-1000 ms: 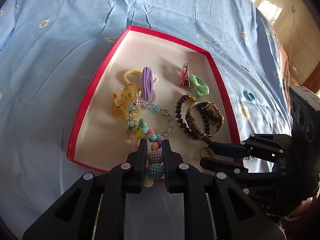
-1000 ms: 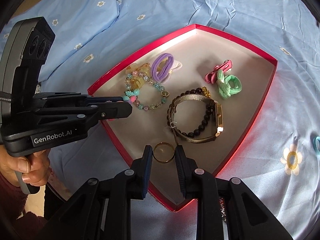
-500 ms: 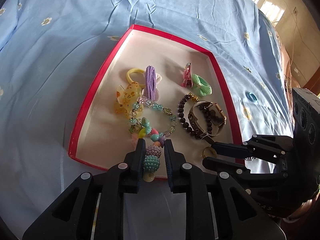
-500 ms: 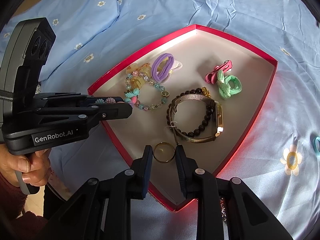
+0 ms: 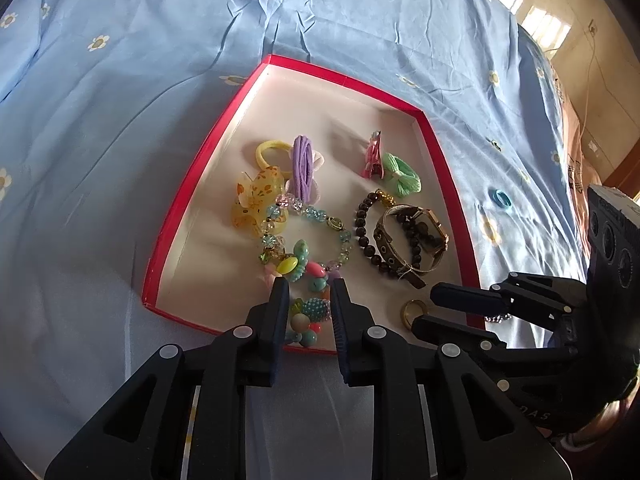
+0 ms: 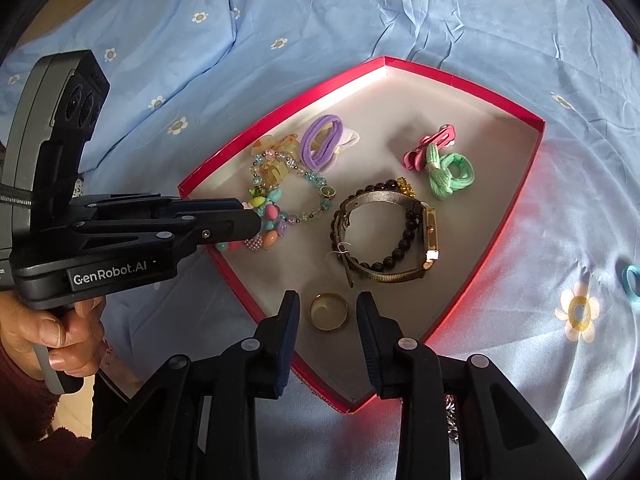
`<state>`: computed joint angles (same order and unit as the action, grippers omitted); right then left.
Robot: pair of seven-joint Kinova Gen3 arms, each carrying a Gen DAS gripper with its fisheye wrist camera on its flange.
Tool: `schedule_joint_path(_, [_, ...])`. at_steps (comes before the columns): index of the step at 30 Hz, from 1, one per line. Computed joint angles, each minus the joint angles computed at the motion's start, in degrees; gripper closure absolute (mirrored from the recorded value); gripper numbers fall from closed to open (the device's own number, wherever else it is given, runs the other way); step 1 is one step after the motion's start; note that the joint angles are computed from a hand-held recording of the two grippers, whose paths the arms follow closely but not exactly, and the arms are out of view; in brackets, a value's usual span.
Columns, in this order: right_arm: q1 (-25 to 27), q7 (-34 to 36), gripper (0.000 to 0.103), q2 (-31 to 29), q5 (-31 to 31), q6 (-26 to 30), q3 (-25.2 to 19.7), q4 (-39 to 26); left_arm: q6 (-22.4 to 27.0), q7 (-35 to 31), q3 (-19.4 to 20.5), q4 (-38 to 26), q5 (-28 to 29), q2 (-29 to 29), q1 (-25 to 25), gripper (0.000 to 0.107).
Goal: Organize jewelry
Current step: 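Carry the ring and pastel bracelet into the red box and open both tools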
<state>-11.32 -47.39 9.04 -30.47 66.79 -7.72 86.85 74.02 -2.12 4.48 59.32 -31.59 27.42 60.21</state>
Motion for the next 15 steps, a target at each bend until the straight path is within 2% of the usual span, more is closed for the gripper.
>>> schedule_joint_path(5, [1.25, 1.89, 0.071, -2.05, -1.80, -1.41, 0.58, 2.25, 1.02, 1.18, -0.30, -0.66, -0.92, 0.14, 1.11, 0.085])
schedule_joint_path(8, [1.74, 3.49, 0.062, -3.88, -3.23, -3.15, 1.15, 4.27, 1.14, 2.60, -0.58, -0.63, -1.92, 0.05, 2.01, 0.076])
schedule_joint_path(15, [3.40, 7.98, 0.060, -7.76, -9.14, -7.45, 3.37, 9.66, 1.96, 7.09, -1.32, -0.91, -5.13, 0.19, 4.50, 0.058])
